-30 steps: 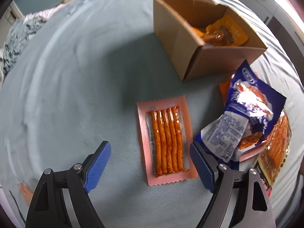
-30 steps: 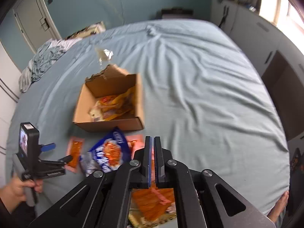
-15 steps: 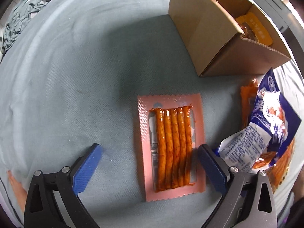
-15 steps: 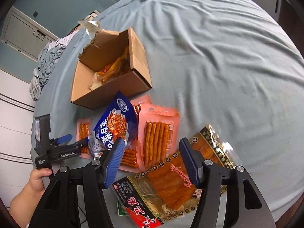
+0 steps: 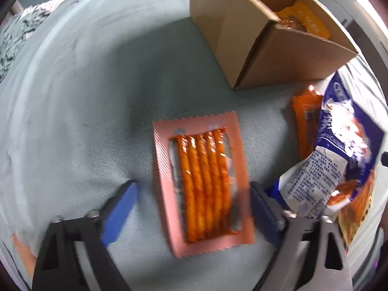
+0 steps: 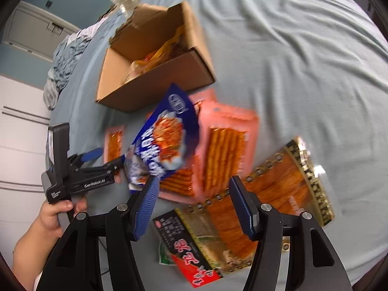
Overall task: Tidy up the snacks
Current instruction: 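Grasp the pink tray of orange sticks with the left gripper, then drop the pink tray in the box with the left gripper while the right drops the blue bag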
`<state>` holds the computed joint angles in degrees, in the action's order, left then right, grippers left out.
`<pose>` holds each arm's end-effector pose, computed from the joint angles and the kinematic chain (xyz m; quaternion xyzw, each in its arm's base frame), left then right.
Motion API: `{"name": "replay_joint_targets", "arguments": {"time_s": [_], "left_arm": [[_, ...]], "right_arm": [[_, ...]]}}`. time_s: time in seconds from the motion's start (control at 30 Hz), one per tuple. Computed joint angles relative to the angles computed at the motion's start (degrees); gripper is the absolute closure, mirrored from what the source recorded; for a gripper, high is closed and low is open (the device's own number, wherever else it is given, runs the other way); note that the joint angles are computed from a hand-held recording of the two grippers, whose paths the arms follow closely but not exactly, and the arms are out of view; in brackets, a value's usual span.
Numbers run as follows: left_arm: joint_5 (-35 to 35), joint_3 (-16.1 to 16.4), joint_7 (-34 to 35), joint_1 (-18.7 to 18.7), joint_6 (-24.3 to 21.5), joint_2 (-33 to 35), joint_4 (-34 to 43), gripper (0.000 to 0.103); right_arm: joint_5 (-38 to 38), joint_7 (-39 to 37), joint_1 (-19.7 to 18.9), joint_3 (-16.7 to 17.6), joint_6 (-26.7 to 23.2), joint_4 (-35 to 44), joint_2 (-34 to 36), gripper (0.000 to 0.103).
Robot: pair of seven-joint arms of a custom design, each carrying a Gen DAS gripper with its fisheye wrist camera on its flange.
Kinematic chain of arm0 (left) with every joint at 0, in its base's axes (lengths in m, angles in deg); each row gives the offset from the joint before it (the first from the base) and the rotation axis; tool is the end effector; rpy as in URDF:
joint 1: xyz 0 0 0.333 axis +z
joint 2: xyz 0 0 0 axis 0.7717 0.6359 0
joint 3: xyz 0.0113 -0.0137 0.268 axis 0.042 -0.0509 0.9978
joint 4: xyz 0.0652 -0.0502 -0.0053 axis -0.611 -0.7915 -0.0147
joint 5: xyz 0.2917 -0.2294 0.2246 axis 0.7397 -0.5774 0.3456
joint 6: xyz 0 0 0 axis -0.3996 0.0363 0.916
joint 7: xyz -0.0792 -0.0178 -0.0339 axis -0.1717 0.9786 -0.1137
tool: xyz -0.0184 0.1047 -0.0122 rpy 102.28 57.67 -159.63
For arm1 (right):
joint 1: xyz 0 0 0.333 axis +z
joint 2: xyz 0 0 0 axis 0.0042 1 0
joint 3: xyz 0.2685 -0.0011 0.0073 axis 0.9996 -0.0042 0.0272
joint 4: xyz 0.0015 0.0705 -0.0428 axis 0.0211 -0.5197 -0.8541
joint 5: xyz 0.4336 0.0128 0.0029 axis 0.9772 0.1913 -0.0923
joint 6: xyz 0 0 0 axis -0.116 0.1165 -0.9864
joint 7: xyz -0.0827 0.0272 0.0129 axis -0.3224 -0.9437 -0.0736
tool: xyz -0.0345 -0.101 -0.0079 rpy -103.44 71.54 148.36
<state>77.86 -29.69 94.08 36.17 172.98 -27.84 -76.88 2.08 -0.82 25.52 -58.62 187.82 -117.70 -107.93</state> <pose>0.4191 -0.2467 0.3819 -0.7112 0.6952 -0.0719 0.0757 0.4710 0.2466 0.4629 -0.7481 0.5756 0.1638 0.2865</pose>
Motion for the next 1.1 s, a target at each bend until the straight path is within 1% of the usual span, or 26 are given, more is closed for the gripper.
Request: {"name": "replay_joint_targets", "arguments": {"time_s": [0.03,0.1,0.13,0.2,0.27,0.3,0.37,0.43,0.47,0.5,0.53,0.57,0.6,0.63,0.67,0.7,0.77,0.83,0.9,0.93,0.97,1.03,1.07,1.1], "left_arm": [[0.20,0.10,0.37,-0.05,0.06,-0.86,-0.41,0.039],[-0.03,0.23,0.69,-0.11,-0.01,-2.04,-0.71,0.061],[-0.29,0.36,0.77,-0.16,-0.14,-2.99,-1.27,0.063],[-1.46,0.78,1.37,-0.44,-0.17,-4.18,-2.07,0.067],[-2.40,0.85,1.90,-0.75,-0.41,-4.90,-2.40,0.069],[-2.87,1.04,2.46,-0.86,-0.52,-5.16,-2.49,0.069],[-4.27,1.24,2.90,-1.29,-0.50,-6.26,-3.08,0.070],[-4.86,1.28,2.80,-1.02,-0.02,-6.89,-3.13,0.070],[-4.93,1.04,3.89,0.64,1.18,-5.42,-2.04,0.070],[-4.32,1.64,3.29,0.30,1.45,-5.95,-2.34,0.070],[-4.14,1.73,3.20,0.65,1.76,-7.51,-3.36,0.070],[-4.02,1.05,2.23,0.68,1.84,-8.48,-3.65,0.070],[-3.58,0.48,1.40,0.96,2.11,-8.61,-3.16,0.070],[-2.96,0.35,1.05,1.37,2.98,-9.29,-3.66,0.070],[-2.02,-0.15,0.20,1.91,3.78,-10.15,-4.10,0.070],[-1.25,-0.57,-0.62,2.32,4.31,-10.83,-4.41,0.070],[-0.32,-1.06,-2.57,2.93,5.33,-12.47,-5.12,0.070],[0.46,-1.64,-4.54,3.48,7.12,-14.08,-6.02,0.070],[3.33,-4.76,-8.74,4.90,9.70,-14.10,-5.93,0.070],[6.36,-6.36,-11.44,6.28,11.28,-15.13,-5.82,0.070],[8.71,-8.46,-13.74,8.06,12.99,-14.16,-4.64,0.070],[12.90,-9.87,-16.25,9.95,15.23,-13.88,-3.11,0.070],[13.95,-9.56,-16.41,10.20,16.18,-13.19,-2.13,0.070],[14.81,-9.76,-16.92,10.72,17.08,-11.03,-0.10,0.070]], "right_arm": [[1.15,-0.56,0.31,-0.27,-0.29,0.14,0.15,0.045],[3.45,-1.31,0.65,-0.46,0.04,1.18,1.35,0.045],[3.15,-0.50,0.36,-0.02,0.93,1.56,1.89,0.045],[0.34,3.52,-0.65,1.31,3.78,2.15,2.83,0.045],[-0.11,6.03,-0.92,1.44,5.75,2.35,3.77,0.045],[1.73,5.65,-0.72,0.82,5.90,2.52,4.32,0.045],[6.43,3.21,-0.43,-0.37,5.03,3.29,5.84,0.045],[8.61,1.33,-0.65,-0.12,5.07,3.79,6.87,0.045],[9.29,0.47,-0.79,0.14,5.28,3.97,7.25,0.046],[9.69,-0.41,-0.88,0.43,5.25,4.46,7.93,0.057],[9.77,-0.84,-1.00,0.78,4.95,5.03,8.55,0.073],[10.08,-1.34,-1.12,1.07,4.75,5.45,9.07,0.081],[10.47,-1.74,-1.27,1.37,5.19,5.55,9.17,0.091],[11.51,-3.02,-1.29,1.64,6.82,4.56,8.42,0.100],[11.22,-3.40,-1.21,2.14,8.53,3.64,7.53,0.103],[11.13,-5.34,-0.96,2.27,9.99,3.09,6.66,0.103],[11.92,-8.82,-0.21,1.92,11.36,2.06,5.04,0.103],[13.13,-11.47,0.48,1.05,11.29,0.84,2.68,0.103],[14.22,-14.05,1.03,-0.12,10.91,-0.62,-0.32,0.103],[14.91,-15.16,1.31,-0.89,10.42,-0.94,-1.66,0.103],[15.36,-16.09,1.50,-1.58,9.93,-1.16,-3.00,0.103],[16.06,-17.43,1.75,-2.64,10.18,-1.71,-5.63,0.103],[16.42,-17.93,1.93,-3.09,10.48,-2.00,-6.74,0.103],[16.73,-18.45,2.07,-3.56,10.93,-2.37,-7.75,0.103]]}}
